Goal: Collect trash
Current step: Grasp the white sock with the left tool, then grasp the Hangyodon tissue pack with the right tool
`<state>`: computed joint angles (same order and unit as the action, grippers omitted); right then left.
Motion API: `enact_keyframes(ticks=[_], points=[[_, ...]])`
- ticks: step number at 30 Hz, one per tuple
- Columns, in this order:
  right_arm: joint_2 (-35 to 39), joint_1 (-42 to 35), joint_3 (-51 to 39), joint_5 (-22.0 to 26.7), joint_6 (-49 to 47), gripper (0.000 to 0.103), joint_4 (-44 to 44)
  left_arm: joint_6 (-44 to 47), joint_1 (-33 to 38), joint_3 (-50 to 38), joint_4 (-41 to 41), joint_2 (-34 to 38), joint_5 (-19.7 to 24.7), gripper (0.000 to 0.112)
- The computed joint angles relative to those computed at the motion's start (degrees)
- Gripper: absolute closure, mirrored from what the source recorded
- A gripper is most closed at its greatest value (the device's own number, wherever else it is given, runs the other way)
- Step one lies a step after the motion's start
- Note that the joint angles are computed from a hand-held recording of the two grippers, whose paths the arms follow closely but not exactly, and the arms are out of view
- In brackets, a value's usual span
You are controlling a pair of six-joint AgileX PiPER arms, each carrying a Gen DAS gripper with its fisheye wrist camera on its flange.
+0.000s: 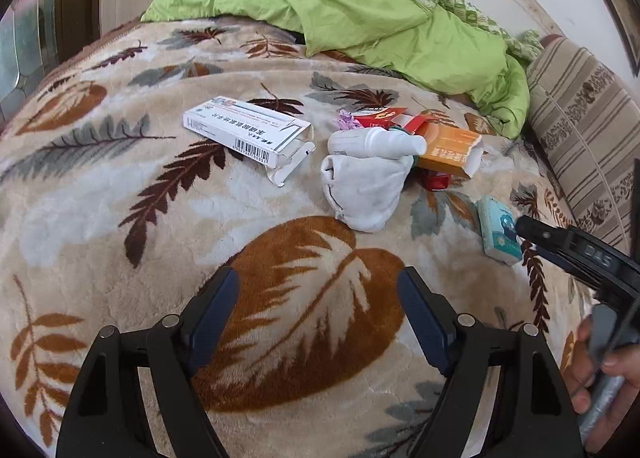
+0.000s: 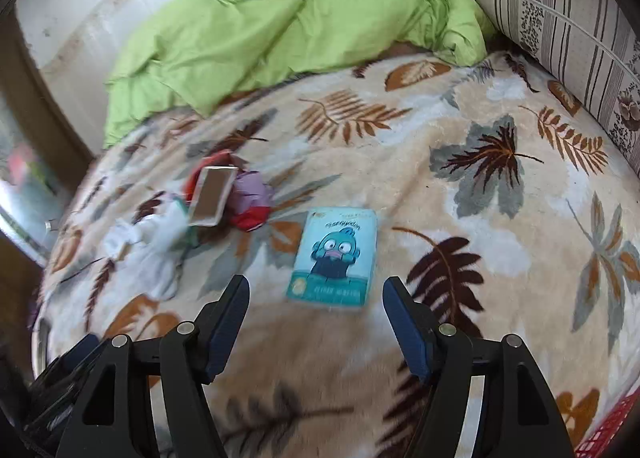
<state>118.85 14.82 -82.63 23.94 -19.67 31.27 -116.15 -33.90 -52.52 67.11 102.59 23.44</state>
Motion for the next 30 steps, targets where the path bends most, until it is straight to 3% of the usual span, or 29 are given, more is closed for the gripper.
enact_keyframes(ticks=[4, 6, 7, 10, 13, 18, 19, 20, 21, 22, 25, 30], points=[[4.97, 1.84, -6.43, 0.37, 8.66, 0.031, -8.65, 0.76, 1.25, -2.22, 1.15, 1.61, -0.28, 0.032], [6.08, 2.6, -6.73, -0.48, 12.58, 0.046, -13.82, 2.78, 1.46, -4.33, 0.38, 2.92, 1.05, 0.031], [6.54, 2.32, -7.18, 0.37, 11.79, 0.06, -12.97, 3.72, 1.69, -5.3, 0.09, 3.59, 1.48, 0.031], [5.84, 0.54, -5.46, -0.27, 5.11, 0.078, -5.45, 8.67, 3.42, -9.6, -2.96, 6.64, 0.76, 0.03], [4.56, -0.52, -3.26, -0.89, -0.88, 0.083, 0.52, 16.41, 4.8, -14.36, -9.32, 10.21, -0.13, 0.03], [4.2, -2.39, -2.74, 1.09, -6.08, 0.083, 6.85, 24.16, 5.15, -21.13, -14.5, 15.07, 2.07, 0.03], [4.27, -2.94, -2.83, 1.77, -7.7, 0.075, 9.06, 24.59, 4.91, -22.61, -14.24, 16.05, 3.51, 0.03], [4.14, -3.34, -2.6, 1.94, -8.81, 0.06, 10.75, 23.93, 4.6, -24.0, -13.04, 17.04, 4.97, 0.033], [3.68, -3.54, -1.82, 1.27, -10.08, 0.052, 12.4, 23.85, 4.73, -24.25, -12.58, 17.34, 4.65, 0.041], [3.29, -3.57, -1.2, 0.56, -11.02, 0.045, 13.36, 26.06, 5.19, -24.81, -14.09, 17.77, 3.62, 0.064], [2.33, -3.05, 0.01, -0.95, -14.31, 0.043, 15.37, 27.97, 5.08, -25.64, -15.21, 18.29, 3.61, 0.071], [5.28, -0.93, -4.04, 0.09, -4.92, 0.04, 5.18, 23.4, 4.6, -22.15, -11.97, 15.57, 1.37, 0.079]])
